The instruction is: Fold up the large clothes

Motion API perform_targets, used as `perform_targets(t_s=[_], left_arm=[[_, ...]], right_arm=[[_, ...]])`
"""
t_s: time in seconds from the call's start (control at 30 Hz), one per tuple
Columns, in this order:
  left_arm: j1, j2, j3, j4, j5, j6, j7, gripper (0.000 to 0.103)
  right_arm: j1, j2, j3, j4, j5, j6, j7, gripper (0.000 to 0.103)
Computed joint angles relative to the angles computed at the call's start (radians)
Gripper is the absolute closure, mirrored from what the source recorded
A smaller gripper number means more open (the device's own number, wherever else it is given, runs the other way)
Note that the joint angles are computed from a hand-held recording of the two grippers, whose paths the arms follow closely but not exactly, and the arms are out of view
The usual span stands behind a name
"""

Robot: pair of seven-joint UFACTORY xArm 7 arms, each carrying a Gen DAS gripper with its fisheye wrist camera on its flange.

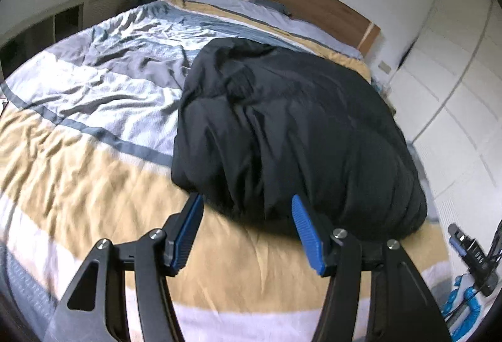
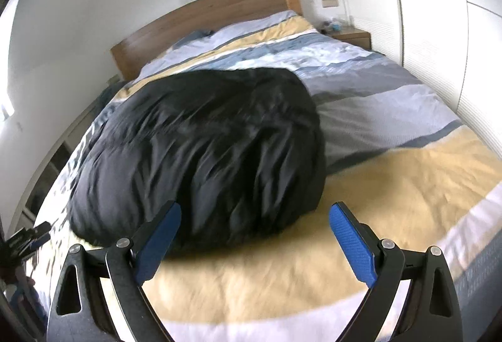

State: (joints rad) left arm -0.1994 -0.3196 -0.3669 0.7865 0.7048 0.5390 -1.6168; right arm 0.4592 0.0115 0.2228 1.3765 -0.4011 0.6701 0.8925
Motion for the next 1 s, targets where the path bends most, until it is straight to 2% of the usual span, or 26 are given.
perform_targets(t_s=[0.1, 0.17, 0.23, 0.33, 0.6, 1.0], left_arm=[[-0.025, -0.011, -0.045, 0.016, 0.007, 0.074, -0.019, 0.044], [-0.048, -0.008, -0.079, 0.037, 0.019, 0.148, -0.031, 0.029], [-0.078, -0.006, -0.091, 0.046, 0.025, 0.184, -0.044, 0.027], [-0.117, -0.007, -0.11, 0.054, 0.03, 0.226, -0.078, 0.027], [-0.229, 0.027, -0.176, 0.17, 0.1, 0.524, -0.088, 0.027], [-0.362, 0.061, -0.205, 0.27, 0.184, 0.76, -0.121, 0.027]], right_arm=[[0.017, -0.045, 0.023, -0.048, 0.004, 0.01, 0.011, 0.008], [0.023, -0.075, 0.04, -0.079, -0.001, 0.013, 0.034, 0.008], [0.028, -0.106, 0.056, -0.11, 0.005, 0.019, 0.054, 0.008], [0.028, -0.139, 0.081, -0.135, -0.005, 0.039, 0.078, 0.008], [0.023, -0.206, 0.138, -0.178, -0.042, 0.083, 0.143, 0.007], [0.024, -0.263, 0.202, -0.202, -0.092, 0.134, 0.189, 0.007]])
